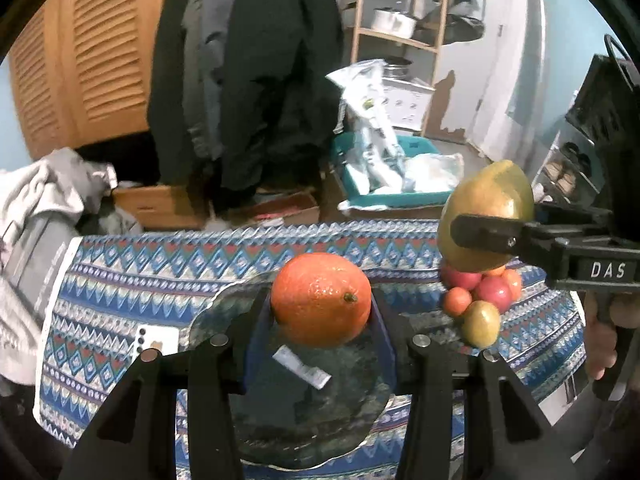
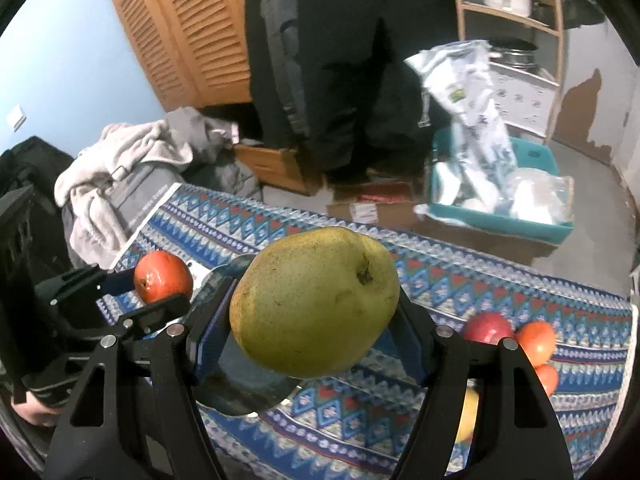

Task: Organize fruits
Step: 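Carry the orange and pomelo over the glass bowl with both tools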

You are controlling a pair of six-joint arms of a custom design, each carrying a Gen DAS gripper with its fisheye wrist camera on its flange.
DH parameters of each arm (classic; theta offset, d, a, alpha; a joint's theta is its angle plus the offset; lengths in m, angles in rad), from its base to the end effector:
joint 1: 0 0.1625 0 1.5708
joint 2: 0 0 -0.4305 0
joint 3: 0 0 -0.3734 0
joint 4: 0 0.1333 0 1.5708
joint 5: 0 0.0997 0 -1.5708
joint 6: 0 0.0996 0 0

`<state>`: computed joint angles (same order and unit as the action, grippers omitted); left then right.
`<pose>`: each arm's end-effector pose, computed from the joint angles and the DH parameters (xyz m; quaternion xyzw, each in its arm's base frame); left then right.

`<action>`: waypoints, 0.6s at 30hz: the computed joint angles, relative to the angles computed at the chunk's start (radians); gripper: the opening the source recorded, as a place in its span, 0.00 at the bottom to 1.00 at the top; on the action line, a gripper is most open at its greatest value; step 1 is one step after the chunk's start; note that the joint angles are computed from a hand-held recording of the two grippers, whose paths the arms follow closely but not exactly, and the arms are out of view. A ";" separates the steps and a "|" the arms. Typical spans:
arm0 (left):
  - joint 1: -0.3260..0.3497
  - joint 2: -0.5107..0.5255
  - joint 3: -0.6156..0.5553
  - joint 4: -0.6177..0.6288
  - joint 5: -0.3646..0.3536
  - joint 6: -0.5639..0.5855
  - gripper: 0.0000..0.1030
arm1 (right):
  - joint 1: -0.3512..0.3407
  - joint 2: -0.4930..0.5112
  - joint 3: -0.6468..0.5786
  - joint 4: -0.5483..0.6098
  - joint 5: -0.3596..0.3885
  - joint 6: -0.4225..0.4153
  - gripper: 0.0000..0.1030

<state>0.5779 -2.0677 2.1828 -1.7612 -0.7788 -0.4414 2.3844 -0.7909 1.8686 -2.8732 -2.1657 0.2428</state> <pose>-0.1149 -0.3187 0.4358 0.2370 0.8911 -0.2795 0.2677 0.4857 -0.3524 0.0815 0.2360 -0.9209 0.2394 0.1975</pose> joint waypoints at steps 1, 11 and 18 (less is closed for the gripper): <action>0.014 -0.008 -0.001 0.007 0.002 -0.002 0.46 | -0.001 0.010 -0.009 0.001 0.005 -0.003 0.70; 0.145 -0.021 -0.004 0.007 -0.013 0.023 0.46 | -0.004 0.128 -0.123 0.064 0.045 -0.020 0.70; 0.251 0.009 0.016 -0.015 -0.029 0.049 0.46 | -0.032 0.192 -0.164 0.120 0.067 -0.015 0.70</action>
